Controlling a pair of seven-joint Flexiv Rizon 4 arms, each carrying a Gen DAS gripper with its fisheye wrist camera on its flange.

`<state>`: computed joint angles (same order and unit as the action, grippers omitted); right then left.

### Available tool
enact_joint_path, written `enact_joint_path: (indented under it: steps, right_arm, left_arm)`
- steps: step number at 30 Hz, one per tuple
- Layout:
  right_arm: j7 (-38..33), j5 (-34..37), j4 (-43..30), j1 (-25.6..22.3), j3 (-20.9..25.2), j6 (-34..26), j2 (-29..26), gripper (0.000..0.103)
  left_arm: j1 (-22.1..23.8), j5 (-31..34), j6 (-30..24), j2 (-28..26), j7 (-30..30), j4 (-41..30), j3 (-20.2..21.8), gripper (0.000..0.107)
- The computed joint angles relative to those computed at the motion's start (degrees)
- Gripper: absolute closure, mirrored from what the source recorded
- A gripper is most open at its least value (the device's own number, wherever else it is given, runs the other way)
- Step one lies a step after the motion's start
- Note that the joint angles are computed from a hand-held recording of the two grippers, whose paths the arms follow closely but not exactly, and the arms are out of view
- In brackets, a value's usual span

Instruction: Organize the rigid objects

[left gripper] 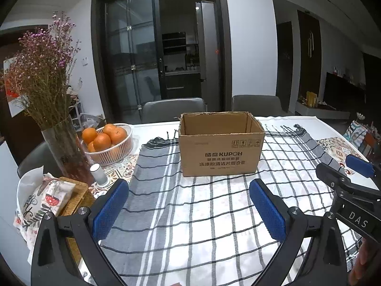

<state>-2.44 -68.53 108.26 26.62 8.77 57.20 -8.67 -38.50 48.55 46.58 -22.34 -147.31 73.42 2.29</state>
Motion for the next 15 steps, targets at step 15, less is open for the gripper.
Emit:
enact_joint_path:
  steps: [15]
  right_arm:
    - [1.82, -2.41, 1.74, 0.16, 1.14, -1.41, 1.81, 0.029]
  left_arm:
    - [-0.27, 1.87, -0.66, 1.55, -1.87, 1.83, -0.64, 0.004]
